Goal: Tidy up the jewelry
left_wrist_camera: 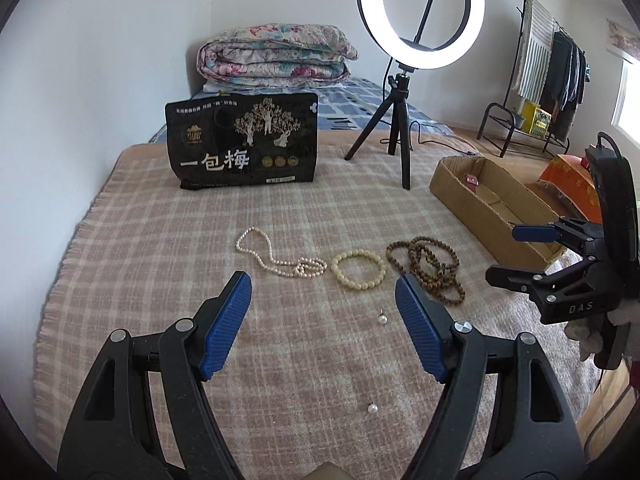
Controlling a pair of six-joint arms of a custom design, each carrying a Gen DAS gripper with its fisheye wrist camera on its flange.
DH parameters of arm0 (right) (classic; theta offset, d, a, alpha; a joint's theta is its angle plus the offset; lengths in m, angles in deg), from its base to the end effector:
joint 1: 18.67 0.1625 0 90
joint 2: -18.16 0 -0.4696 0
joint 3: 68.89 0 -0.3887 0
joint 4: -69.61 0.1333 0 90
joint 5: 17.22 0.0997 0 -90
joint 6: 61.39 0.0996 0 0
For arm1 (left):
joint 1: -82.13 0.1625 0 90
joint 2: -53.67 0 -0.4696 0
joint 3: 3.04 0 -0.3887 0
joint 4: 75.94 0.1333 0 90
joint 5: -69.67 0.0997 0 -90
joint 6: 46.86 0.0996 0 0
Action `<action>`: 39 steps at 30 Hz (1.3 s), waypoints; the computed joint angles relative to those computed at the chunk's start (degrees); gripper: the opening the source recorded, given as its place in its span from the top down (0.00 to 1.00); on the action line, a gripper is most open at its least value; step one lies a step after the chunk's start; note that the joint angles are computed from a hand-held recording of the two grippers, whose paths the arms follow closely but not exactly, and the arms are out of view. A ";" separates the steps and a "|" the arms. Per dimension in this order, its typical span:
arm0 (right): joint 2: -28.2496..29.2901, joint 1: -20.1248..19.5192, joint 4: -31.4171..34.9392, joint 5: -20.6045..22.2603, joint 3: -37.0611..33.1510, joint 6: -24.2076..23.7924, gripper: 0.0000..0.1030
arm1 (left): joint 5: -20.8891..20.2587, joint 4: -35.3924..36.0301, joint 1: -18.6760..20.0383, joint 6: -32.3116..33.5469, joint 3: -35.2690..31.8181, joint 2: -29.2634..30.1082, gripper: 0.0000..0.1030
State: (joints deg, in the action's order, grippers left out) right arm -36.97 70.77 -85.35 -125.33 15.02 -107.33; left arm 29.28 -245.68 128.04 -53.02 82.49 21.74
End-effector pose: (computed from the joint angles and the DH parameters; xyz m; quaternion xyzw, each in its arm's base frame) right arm 0.0950 -0.7465 0.3431 0.3170 -0.8849 0.2227 0.2585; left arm -0.3696 -0.6822 0.0840 0.1976 0.8671 -0.3594 0.2828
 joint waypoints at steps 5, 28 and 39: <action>2.97 0.10 1.13 -2.62 -1.74 -0.53 0.09 | -2.41 0.13 0.85 -0.60 0.92 0.19 0.31; 11.68 -0.89 3.45 -7.70 -10.32 1.85 0.09 | -12.13 9.25 4.55 1.57 -7.20 7.04 0.64; 11.84 -1.17 3.34 -6.81 -10.41 1.14 0.12 | -13.03 10.73 5.72 2.21 -10.09 9.04 0.76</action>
State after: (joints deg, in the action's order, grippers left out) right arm -25.13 69.61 -82.01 -132.14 4.62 -106.20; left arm 16.25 -234.96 133.76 -50.81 72.41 30.78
